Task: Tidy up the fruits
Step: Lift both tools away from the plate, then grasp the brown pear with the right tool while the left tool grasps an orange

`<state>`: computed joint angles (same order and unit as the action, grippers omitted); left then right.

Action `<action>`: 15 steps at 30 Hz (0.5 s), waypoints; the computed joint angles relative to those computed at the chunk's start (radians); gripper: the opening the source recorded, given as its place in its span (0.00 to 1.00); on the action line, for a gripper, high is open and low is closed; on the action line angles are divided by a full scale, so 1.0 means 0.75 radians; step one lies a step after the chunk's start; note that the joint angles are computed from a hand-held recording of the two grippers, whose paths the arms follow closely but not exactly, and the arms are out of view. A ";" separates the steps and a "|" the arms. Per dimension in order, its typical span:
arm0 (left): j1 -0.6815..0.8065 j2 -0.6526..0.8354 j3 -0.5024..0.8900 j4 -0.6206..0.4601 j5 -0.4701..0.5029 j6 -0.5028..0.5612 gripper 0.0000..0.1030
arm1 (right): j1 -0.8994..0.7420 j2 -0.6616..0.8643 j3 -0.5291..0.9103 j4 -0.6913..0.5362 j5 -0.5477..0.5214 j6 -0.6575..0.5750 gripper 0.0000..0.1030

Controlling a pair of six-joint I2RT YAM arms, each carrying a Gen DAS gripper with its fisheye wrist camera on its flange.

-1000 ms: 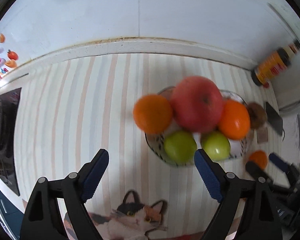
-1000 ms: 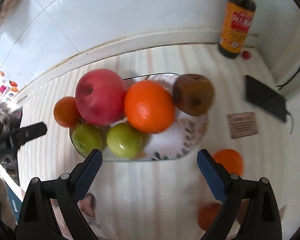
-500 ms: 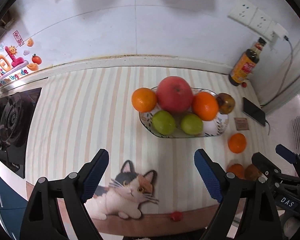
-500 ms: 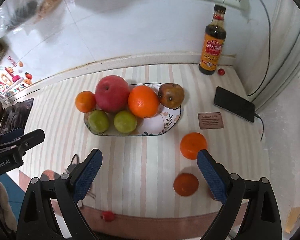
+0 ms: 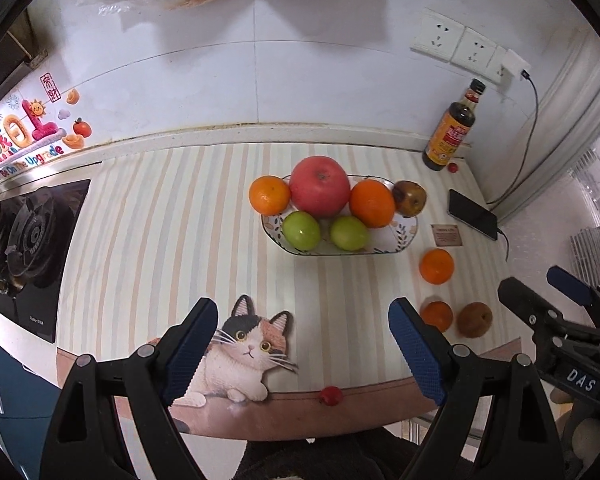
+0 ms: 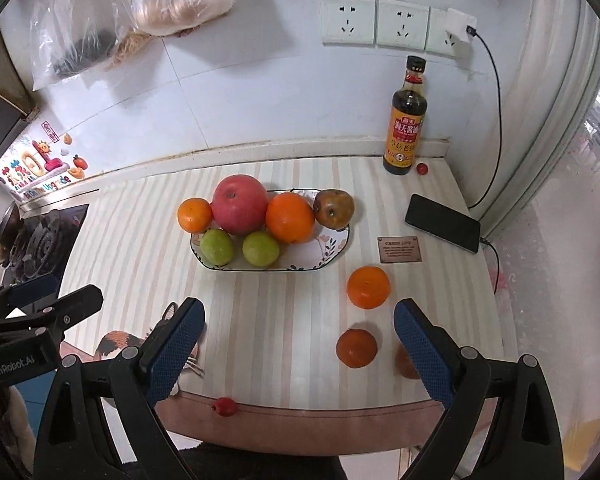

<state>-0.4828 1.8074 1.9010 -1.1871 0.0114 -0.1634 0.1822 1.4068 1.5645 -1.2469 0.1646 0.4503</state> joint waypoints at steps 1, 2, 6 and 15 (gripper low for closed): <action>-0.005 -0.010 -0.008 -0.001 0.005 -0.004 0.85 | 0.000 -0.006 0.003 -0.006 -0.004 0.003 0.95; -0.016 -0.024 -0.021 -0.002 0.002 -0.010 0.85 | 0.000 -0.014 0.011 -0.017 -0.007 0.005 0.95; -0.037 -0.039 -0.052 -0.002 0.019 -0.023 0.85 | -0.011 -0.040 0.011 -0.027 -0.033 0.013 0.95; -0.064 0.155 -0.163 -0.025 0.194 0.051 0.98 | -0.315 -0.100 -0.293 0.092 -0.334 -0.056 0.98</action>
<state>-0.5310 1.9235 1.7785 -1.2058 0.1567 -0.1255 -0.0541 1.3318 1.3449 -1.1776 -0.0862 0.4084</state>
